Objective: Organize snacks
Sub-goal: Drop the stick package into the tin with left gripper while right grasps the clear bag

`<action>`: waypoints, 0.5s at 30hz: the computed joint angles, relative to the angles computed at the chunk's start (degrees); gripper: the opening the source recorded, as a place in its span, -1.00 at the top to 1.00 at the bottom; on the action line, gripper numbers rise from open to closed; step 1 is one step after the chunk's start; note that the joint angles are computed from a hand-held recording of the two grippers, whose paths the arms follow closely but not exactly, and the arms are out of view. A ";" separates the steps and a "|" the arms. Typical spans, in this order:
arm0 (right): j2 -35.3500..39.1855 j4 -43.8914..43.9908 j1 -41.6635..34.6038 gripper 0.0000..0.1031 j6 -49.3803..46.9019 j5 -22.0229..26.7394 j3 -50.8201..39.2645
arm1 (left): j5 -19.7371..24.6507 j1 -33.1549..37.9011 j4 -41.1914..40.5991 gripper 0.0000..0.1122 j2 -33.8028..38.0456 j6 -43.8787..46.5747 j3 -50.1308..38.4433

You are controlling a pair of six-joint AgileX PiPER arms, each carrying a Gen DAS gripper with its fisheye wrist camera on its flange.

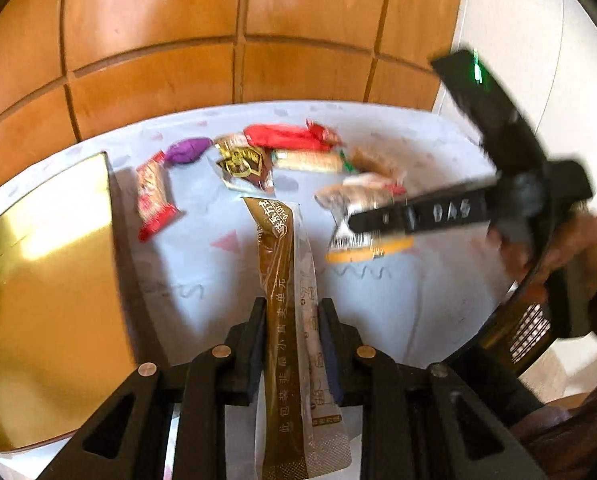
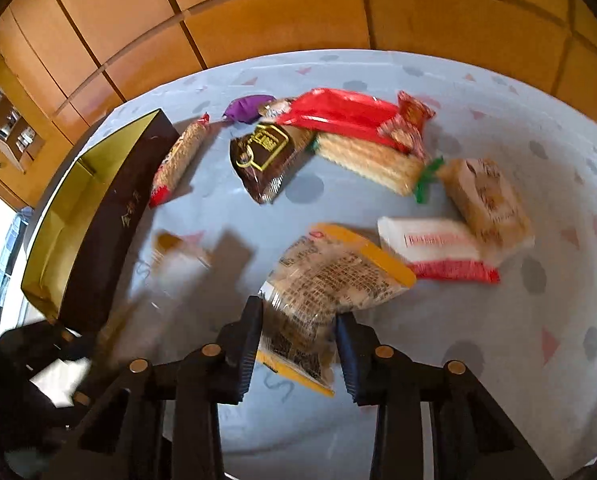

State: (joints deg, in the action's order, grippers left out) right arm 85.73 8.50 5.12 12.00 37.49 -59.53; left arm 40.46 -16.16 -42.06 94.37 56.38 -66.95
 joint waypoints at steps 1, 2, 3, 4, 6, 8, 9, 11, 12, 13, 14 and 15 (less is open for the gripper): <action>-0.12 0.56 -0.01 0.30 -0.20 -0.77 0.54 | 1.13 0.85 -0.33 0.56 -0.27 -0.33 -1.02; -0.58 1.24 -0.27 0.30 -0.57 -1.31 1.28 | 2.68 2.05 -1.53 0.56 -0.55 -0.34 -1.93; -0.81 1.72 -0.52 0.30 -0.78 -1.74 1.73 | 4.02 3.06 -2.42 0.56 -1.06 -0.78 -2.52; -0.79 2.22 -0.79 0.30 -0.98 -2.09 1.90 | 5.27 4.29 -3.33 0.56 -1.36 -1.75 -3.57; -0.54 2.44 -0.64 0.30 -0.66 -2.86 1.97 | 7.06 6.83 -4.73 0.56 -0.92 -4.07 -6.41; -1.09 2.56 -0.72 0.30 -0.58 -3.17 2.57 | 7.50 8.86 -4.32 0.56 0.29 -8.38 -10.24; -1.15 3.07 -0.94 0.29 -0.91 -3.41 2.79 | 7.56 9.50 -2.66 0.56 1.22 -11.65 -12.49; -0.96 3.49 -1.06 0.27 -0.90 -3.80 2.90 | 7.22 9.94 3.34 0.56 4.35 -20.33 -18.00; -1.23 3.80 -1.23 0.27 -1.17 -3.72 3.12 | 7.28 9.94 6.97 0.56 6.33 -24.75 -20.92; -1.29 3.93 -1.26 0.27 -1.30 -3.72 3.21 | 8.10 9.82 11.22 0.56 8.78 -29.70 -24.52; -1.26 3.78 -1.20 0.27 -1.21 -3.69 3.14 | 9.04 9.95 13.96 0.56 10.96 -32.93 -27.32; -1.30 3.59 -1.16 0.27 -1.12 -3.60 3.11 | 10.23 10.12 15.69 0.56 13.43 -35.49 -30.45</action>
